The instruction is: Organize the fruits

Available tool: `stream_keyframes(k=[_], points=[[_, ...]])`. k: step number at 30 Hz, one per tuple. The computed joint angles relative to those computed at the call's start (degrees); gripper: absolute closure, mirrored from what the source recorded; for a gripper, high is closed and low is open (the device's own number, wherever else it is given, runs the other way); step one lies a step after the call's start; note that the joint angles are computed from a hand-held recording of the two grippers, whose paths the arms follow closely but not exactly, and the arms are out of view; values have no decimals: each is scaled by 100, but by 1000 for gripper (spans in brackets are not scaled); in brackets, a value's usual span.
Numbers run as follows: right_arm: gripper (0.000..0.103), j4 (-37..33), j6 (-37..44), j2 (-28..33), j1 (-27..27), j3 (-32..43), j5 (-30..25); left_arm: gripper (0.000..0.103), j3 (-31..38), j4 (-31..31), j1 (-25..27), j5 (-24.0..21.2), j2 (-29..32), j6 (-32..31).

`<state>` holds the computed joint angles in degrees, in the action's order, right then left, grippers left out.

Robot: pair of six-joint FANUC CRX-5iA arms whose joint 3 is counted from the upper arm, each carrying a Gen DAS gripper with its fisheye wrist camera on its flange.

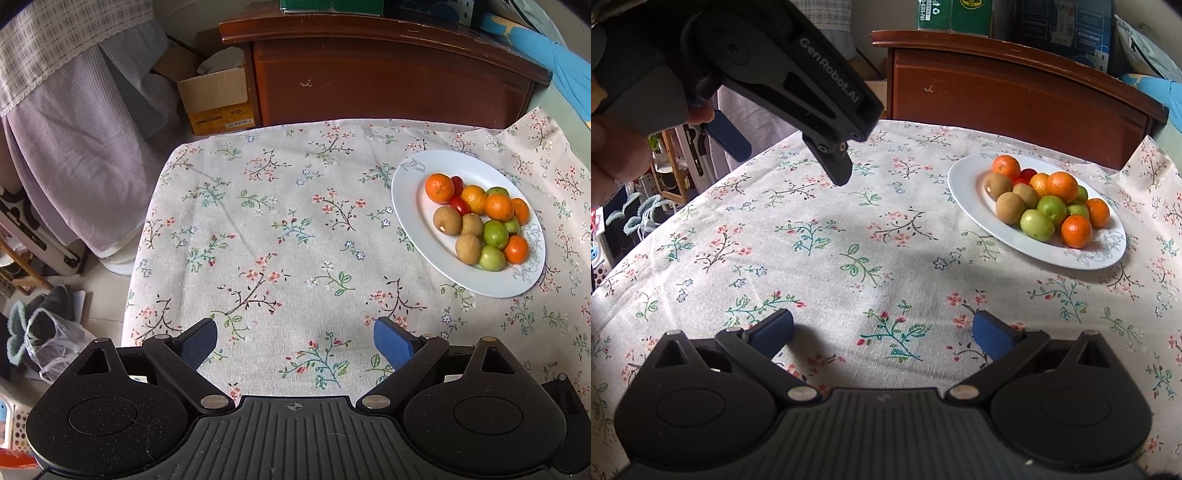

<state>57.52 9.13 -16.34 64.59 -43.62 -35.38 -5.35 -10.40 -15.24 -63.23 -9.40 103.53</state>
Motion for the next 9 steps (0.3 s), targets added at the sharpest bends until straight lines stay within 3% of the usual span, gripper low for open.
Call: stream_keyframes(k=[9], points=[[1, 79, -81, 22, -35, -17, 70, 10, 2, -59, -35, 25, 6, -22]])
